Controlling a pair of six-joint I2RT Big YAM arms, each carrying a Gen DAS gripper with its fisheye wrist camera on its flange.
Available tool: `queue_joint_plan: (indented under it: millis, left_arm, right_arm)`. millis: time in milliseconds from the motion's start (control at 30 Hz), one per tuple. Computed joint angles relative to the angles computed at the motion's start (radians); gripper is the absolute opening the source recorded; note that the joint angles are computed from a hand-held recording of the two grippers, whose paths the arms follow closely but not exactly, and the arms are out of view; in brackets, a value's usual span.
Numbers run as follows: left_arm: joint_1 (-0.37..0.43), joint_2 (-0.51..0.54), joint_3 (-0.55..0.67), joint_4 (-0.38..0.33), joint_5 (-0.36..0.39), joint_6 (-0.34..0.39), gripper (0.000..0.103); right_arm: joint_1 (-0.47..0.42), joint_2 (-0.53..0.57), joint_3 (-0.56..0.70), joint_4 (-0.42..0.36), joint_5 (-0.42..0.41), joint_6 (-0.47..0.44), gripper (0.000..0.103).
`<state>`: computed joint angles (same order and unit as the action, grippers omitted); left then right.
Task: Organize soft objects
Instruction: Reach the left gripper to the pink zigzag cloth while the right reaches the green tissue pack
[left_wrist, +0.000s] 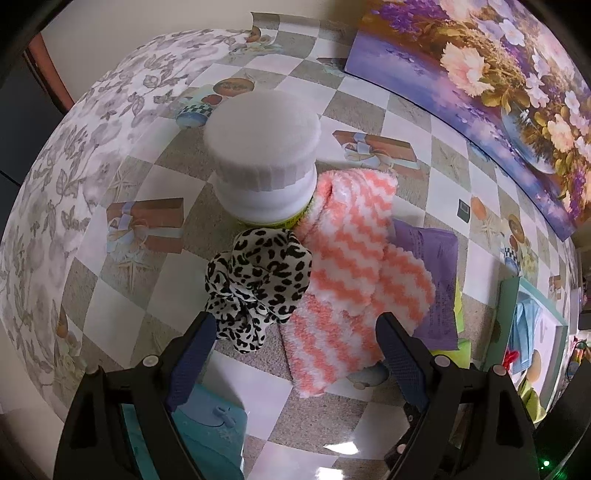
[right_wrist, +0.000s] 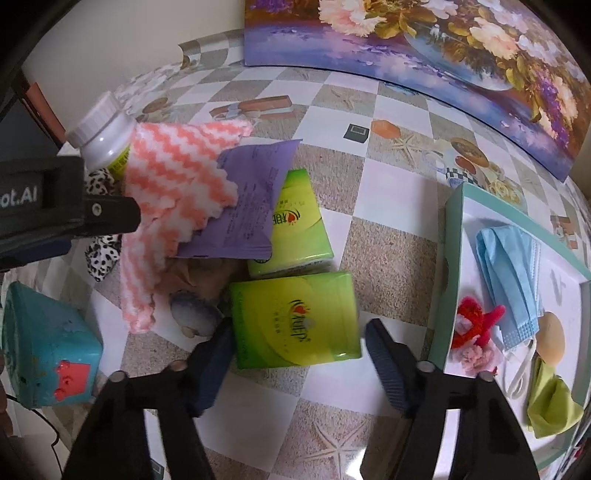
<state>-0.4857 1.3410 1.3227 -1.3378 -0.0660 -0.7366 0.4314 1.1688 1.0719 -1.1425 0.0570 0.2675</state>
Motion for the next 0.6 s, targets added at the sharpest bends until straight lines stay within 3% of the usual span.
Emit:
queue_joint_plan:
  millis: [300, 367, 433, 600]
  left_arm:
    - [-0.004, -0.002, 0.002, 0.016, -0.004, -0.004, 0.087]
    - [-0.012, 0.004, 0.006, 0.022, -0.011, 0.000, 0.080]
    - [-0.020, 0.013, 0.006, 0.035, -0.003, 0.005, 0.066]
    - [-0.038, 0.040, 0.008, 0.052, 0.002, 0.013, 0.052]
  right_arm:
    - [-0.028, -0.017, 0.003, 0.005, -0.040, 0.002, 0.067]
    - [-0.031, -0.024, 0.004, 0.006, -0.041, 0.003, 0.067]
    - [-0.034, -0.029, 0.004, 0.007, -0.045, 0.004, 0.067]
    - [-0.040, -0.038, 0.003, 0.009, -0.059, 0.000, 0.067]
